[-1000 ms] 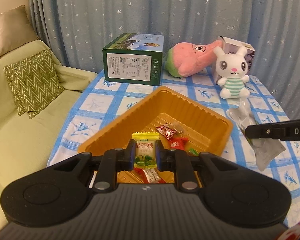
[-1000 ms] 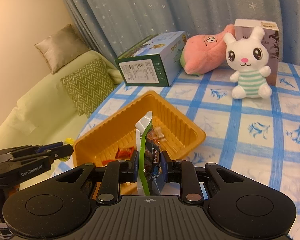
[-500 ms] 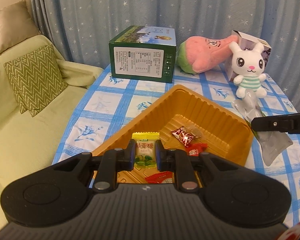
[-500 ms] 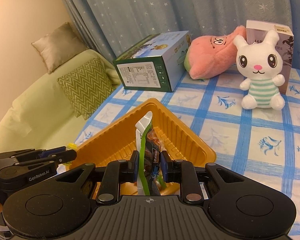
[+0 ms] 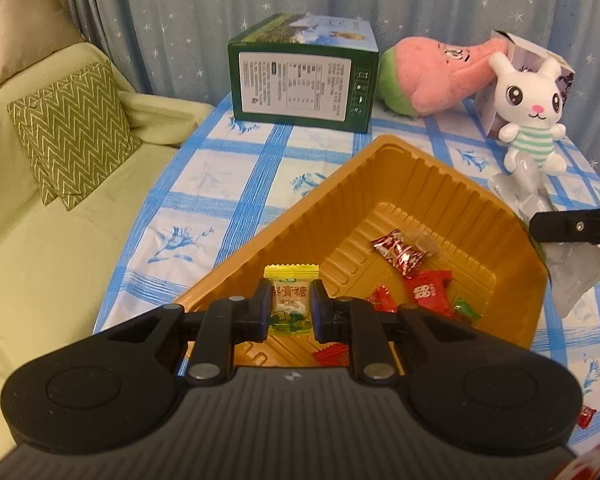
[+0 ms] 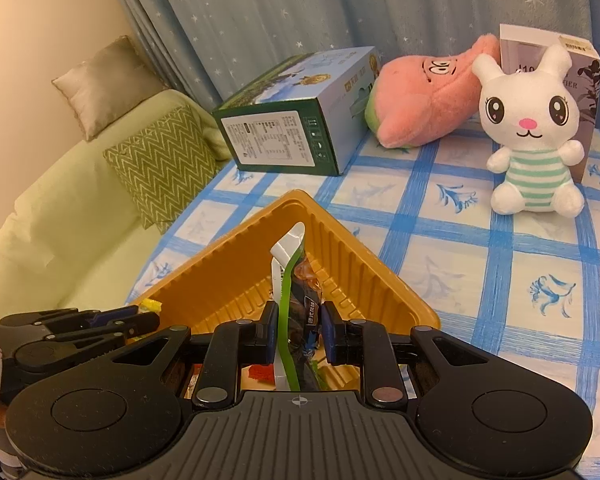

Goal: Organize snacks
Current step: 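Carry both snacks over the orange tray and open the left tool to drop its candy, then open the right tool to drop the green-striped snack bag into the tray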

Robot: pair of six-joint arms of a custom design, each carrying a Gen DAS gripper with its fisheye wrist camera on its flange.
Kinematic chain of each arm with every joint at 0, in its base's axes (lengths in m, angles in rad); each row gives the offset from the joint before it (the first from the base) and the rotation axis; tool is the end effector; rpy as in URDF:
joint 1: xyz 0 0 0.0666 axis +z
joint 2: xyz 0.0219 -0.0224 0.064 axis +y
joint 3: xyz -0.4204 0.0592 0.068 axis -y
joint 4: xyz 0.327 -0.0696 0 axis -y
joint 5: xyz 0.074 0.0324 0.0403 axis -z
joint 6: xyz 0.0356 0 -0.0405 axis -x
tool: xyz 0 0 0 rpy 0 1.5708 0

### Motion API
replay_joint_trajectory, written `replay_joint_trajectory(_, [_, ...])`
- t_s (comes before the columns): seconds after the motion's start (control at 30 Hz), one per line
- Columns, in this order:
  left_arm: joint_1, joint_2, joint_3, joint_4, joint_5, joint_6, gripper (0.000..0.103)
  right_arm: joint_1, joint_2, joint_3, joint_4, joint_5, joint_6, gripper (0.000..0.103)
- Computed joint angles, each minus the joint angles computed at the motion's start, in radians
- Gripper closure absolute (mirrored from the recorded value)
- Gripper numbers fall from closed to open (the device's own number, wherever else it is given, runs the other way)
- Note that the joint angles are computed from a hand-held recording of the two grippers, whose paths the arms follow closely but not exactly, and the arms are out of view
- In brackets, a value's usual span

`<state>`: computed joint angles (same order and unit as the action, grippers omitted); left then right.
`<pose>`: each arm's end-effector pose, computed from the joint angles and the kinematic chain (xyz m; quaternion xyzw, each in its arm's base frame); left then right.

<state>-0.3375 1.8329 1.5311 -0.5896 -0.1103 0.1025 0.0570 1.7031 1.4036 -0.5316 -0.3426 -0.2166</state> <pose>0.5459 -0.1878 0.3366 0.0921 0.9371 -0.0219 0.3360 0.5280 0.0417 0.3623 0.0118 0.9207 0.2060 0.3312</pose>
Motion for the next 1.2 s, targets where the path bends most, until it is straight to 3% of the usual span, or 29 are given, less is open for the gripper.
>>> replay_joint_trajectory(0.63, [0.010,0.036,0.033,-0.036,0.008,0.027,0.083,0.003,0.050,0.041,-0.004,0.012,0.018,0.080])
replay_joint_trajectory(0.77, [0.009,0.029,0.034,-0.038,0.010,0.036,0.074,0.005,0.069,0.054,0.007,0.012,0.043,0.080])
replay_joint_trajectory(1.2, [0.008,0.015,0.027,-0.037,0.003,0.049,0.073,0.016,0.141,0.102,0.002,0.030,0.156,0.080])
